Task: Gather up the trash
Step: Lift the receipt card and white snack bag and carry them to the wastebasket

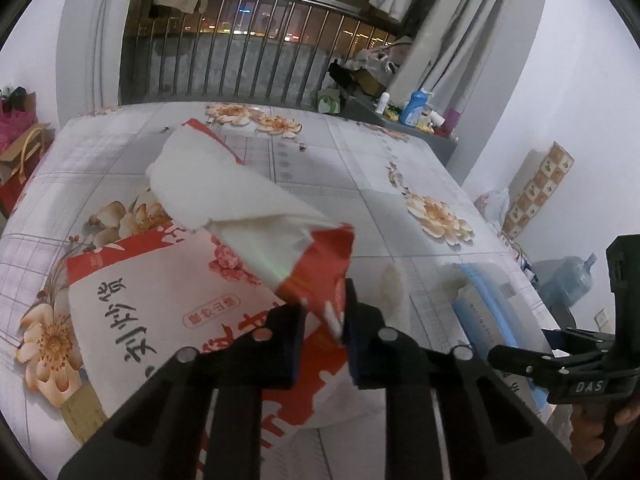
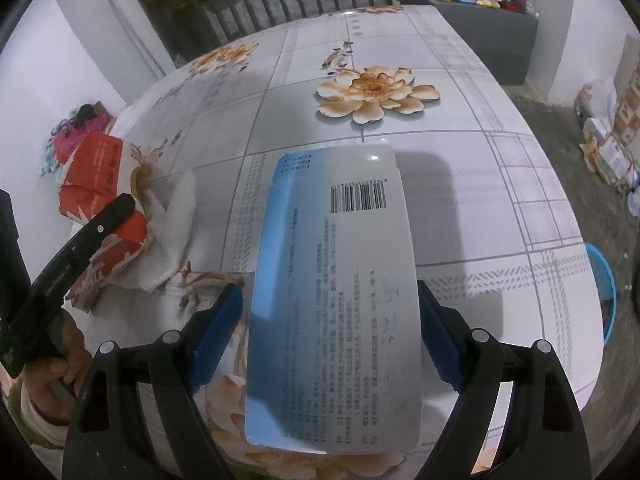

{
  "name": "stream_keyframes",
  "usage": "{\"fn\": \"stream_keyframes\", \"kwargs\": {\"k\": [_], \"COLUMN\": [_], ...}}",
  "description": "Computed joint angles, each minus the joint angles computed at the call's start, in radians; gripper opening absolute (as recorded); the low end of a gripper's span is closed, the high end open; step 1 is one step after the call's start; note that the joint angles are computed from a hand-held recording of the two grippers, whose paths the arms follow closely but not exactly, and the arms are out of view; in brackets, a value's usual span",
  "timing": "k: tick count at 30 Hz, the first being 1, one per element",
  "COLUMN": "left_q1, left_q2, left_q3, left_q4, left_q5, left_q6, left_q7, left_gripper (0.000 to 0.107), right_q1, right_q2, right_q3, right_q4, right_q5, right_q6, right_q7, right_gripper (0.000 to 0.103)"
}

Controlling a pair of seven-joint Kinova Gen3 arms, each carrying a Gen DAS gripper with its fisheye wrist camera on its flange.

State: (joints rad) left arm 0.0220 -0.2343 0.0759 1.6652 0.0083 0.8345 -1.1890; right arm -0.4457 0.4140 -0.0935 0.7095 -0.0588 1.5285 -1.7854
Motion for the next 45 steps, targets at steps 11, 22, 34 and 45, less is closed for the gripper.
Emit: {"fn": "stream_keyframes", "kwargs": {"k": [11, 22, 34, 45], "left_q1": [-0.02, -0.049, -0.078, -0.082], "left_q2": [-0.049, -0.114, -0.176, -0.172], "left_q3": [0.016, 0.074, 0.111, 0.138], "left_q4": [0.021, 0.019, -0.011, -0.068], "left_q5": [-0.03, -0.108, -0.161, -0.178], "left_q6": [-0.027, -0.04, -0.041, -0.078], "left_q7": [0.043, 0.089, 0.073, 0.013], "left_gripper": [0.009, 0.008, 0.008, 0.008], "right_q1": [0.022, 0.045, 0.08, 0.146], "right_q2": [0.003, -0.039, -0.095, -0.156], "right_q3": [-0.003, -0.005, -0.012, -0.019], "right_q4": [-0.002, 0.047, 0.076, 0.143], "right_q5": [-0.025, -0.042, -0.071, -0.142], "right_q6": [-0.004, -0.054, -0.132, -0.229], "right_q7": [0.003, -0.01, -0.01, 0.021], "right_gripper": [0.068, 0.067, 0.066, 0.066]}}
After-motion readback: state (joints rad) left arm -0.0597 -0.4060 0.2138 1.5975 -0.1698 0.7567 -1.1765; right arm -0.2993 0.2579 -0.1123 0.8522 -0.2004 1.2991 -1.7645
